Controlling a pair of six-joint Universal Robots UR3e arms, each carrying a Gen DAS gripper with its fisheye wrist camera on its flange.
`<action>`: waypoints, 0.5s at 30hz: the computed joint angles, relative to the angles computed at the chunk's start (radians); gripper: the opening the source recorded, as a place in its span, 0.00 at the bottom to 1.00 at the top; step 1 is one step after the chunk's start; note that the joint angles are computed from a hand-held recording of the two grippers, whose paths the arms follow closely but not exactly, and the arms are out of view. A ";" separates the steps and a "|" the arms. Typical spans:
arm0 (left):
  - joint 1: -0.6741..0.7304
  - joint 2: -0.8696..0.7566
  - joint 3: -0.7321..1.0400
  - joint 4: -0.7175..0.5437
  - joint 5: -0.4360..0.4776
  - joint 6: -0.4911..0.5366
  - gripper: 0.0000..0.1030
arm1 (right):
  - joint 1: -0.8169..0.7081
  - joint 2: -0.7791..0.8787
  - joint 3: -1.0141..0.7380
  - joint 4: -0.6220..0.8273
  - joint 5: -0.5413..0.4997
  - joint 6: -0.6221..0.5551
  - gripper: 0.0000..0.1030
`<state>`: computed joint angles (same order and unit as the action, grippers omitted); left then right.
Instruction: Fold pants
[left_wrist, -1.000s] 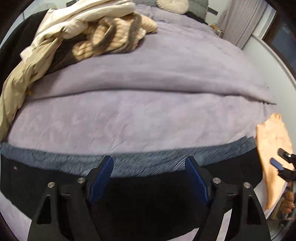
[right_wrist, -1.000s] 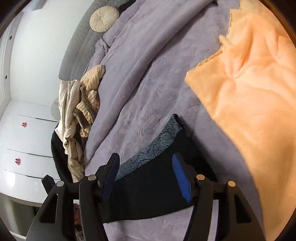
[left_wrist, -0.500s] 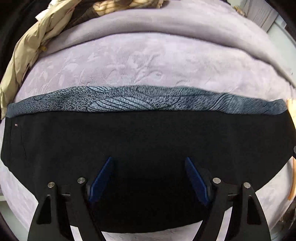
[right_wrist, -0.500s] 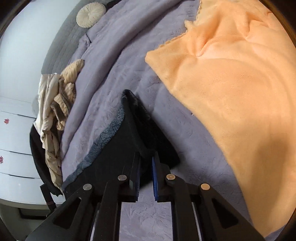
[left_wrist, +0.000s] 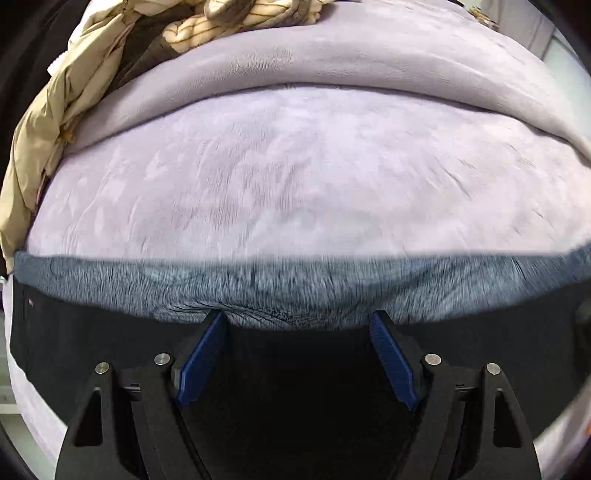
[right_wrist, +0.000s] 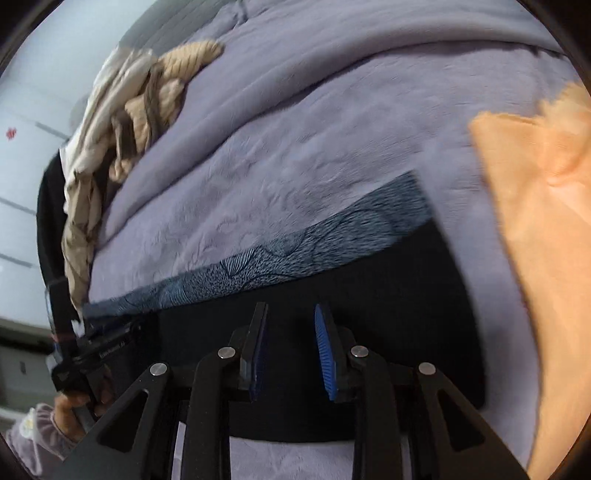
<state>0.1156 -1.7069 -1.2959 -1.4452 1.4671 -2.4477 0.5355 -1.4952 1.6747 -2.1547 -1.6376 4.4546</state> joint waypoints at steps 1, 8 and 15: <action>-0.010 -0.018 -0.002 0.041 -0.003 -0.021 0.85 | -0.013 0.029 0.000 0.007 -0.016 -0.030 0.20; -0.026 -0.241 0.350 -0.053 -0.013 -0.091 0.85 | -0.018 -0.210 0.169 -0.022 -0.143 0.143 0.17; 0.216 -0.031 0.166 -0.090 -0.046 0.109 0.85 | 0.451 -0.258 0.273 -0.114 -0.383 0.838 0.42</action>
